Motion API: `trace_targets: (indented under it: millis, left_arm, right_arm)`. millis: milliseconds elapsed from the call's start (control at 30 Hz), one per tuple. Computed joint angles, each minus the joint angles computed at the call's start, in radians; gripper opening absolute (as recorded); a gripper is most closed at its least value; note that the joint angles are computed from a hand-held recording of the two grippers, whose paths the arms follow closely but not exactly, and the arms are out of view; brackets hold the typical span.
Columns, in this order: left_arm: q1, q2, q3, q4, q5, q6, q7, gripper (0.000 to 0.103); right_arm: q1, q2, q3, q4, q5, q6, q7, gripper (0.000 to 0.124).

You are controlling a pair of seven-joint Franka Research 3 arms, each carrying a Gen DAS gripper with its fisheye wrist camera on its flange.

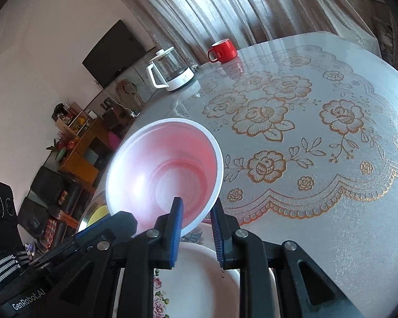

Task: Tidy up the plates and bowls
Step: 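Lift the red bowl with both grippers and carry it toward the steel basin, then lower the red bowl into the yellow bowl inside the basin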

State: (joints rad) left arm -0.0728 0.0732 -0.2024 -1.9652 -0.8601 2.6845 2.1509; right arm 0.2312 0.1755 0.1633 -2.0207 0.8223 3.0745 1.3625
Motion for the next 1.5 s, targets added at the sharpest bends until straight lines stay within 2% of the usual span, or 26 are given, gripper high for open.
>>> trace_targets:
  millis: [367, 800, 1200, 1500]
  left_arm:
    - [0.004, -0.034, 0.021, -0.035, -0.063, -0.009, 0.037, 0.037]
    - [0.007, -0.088, 0.062, -0.101, -0.106, 0.014, 0.058, 0.038]
    - [0.028, -0.174, 0.141, -0.198, -0.178, 0.035, 0.102, 0.04]
    - [0.05, -0.177, 0.177, -0.227, -0.173, 0.061, 0.054, 0.042]
  right_arm:
    - [0.014, 0.001, 0.003, 0.006, -0.021, -0.006, 0.007, 0.021]
    - [0.035, 0.022, 0.013, 0.043, -0.048, -0.043, -0.004, 0.021]
    - [0.048, 0.106, 0.056, 0.207, -0.014, -0.148, -0.111, 0.019]
    - [0.094, 0.217, 0.049, 0.351, -0.094, -0.252, -0.078, 0.019]
